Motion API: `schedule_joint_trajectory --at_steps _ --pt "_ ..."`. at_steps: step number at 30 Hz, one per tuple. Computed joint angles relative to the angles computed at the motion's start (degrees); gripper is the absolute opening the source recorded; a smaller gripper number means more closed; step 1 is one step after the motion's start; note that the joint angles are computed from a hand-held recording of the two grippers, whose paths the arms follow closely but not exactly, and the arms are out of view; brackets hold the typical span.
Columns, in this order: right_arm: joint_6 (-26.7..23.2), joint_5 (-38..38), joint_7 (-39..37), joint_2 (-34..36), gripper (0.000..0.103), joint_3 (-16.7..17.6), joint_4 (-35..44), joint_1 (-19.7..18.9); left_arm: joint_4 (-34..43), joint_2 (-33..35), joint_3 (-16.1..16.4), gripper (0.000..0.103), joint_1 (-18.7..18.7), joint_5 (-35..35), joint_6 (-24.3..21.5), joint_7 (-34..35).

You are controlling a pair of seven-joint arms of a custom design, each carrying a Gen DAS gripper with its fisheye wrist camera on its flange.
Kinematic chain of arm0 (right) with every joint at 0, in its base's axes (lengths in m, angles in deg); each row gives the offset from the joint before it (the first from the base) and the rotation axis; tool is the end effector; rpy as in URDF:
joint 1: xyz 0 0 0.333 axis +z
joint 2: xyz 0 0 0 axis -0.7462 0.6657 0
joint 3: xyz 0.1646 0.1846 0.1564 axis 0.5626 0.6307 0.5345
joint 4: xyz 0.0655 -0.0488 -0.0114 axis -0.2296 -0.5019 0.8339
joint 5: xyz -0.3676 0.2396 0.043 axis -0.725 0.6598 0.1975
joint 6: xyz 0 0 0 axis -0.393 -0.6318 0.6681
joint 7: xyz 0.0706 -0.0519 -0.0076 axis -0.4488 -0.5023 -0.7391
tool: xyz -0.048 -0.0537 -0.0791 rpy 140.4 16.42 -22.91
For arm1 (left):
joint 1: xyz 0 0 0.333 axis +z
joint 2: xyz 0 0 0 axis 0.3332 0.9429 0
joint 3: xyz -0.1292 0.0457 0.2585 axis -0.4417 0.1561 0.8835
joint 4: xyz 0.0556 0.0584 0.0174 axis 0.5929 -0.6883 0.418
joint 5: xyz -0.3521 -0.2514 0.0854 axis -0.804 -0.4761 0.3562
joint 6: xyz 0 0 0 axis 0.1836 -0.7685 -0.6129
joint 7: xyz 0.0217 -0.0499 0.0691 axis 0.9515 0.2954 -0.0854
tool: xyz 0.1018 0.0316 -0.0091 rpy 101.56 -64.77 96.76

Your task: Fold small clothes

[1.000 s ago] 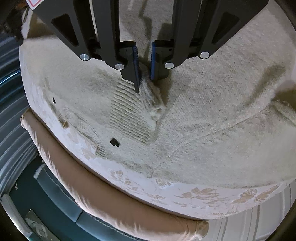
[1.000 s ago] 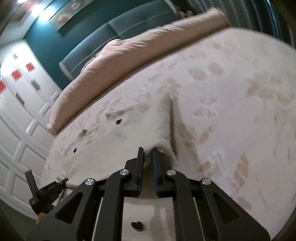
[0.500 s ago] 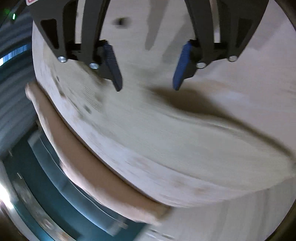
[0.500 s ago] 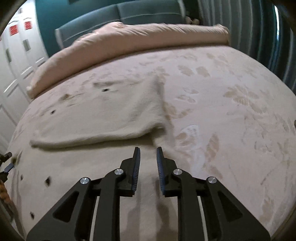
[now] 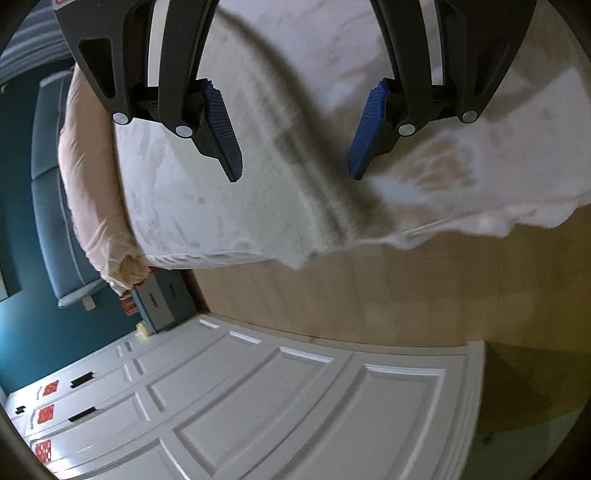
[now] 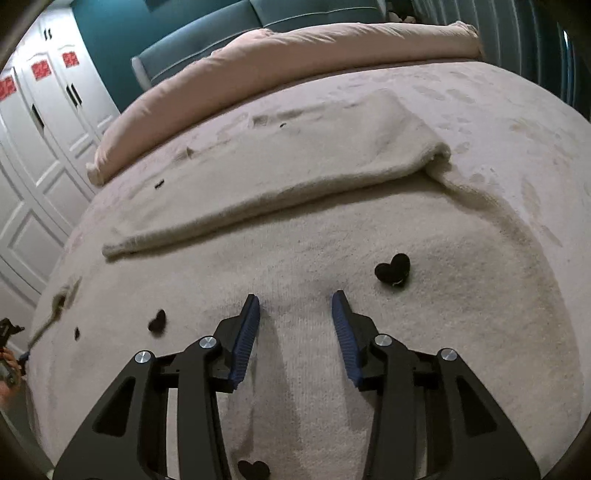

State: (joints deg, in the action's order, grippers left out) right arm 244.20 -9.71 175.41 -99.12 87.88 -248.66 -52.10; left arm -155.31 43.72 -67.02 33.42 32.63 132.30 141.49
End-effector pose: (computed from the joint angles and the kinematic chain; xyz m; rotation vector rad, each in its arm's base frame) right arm 0.4065 0.0395 0.3997 -0.9934 2.2924 -0.5918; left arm 0.6974 0.1449 0.4229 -2.6621 1.0147 -1.0960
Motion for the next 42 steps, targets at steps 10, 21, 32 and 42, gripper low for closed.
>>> schedule_joint_trajectory --at_steps 10,21,32,42 --pt "4.67 1.67 -3.74 1.47 0.063 -0.16 -0.56 -0.18 7.61 -3.75 -7.54 0.005 -3.15 -11.36 -0.57 22.87" --pt "12.67 6.34 -6.49 0.12 0.063 -3.55 -4.37 0.93 16.85 0.60 -14.64 0.006 -24.06 -11.99 -3.86 31.55" --pt "10.97 13.81 -15.69 -2.74 0.063 -13.55 -5.08 8.41 0.30 -1.79 -14.28 0.041 -27.78 0.07 -2.35 19.26" --pt "4.69 21.69 -27.19 11.16 0.067 -19.70 12.12 9.84 -9.31 -9.21 -7.12 0.056 -20.02 -9.97 -4.81 13.90"
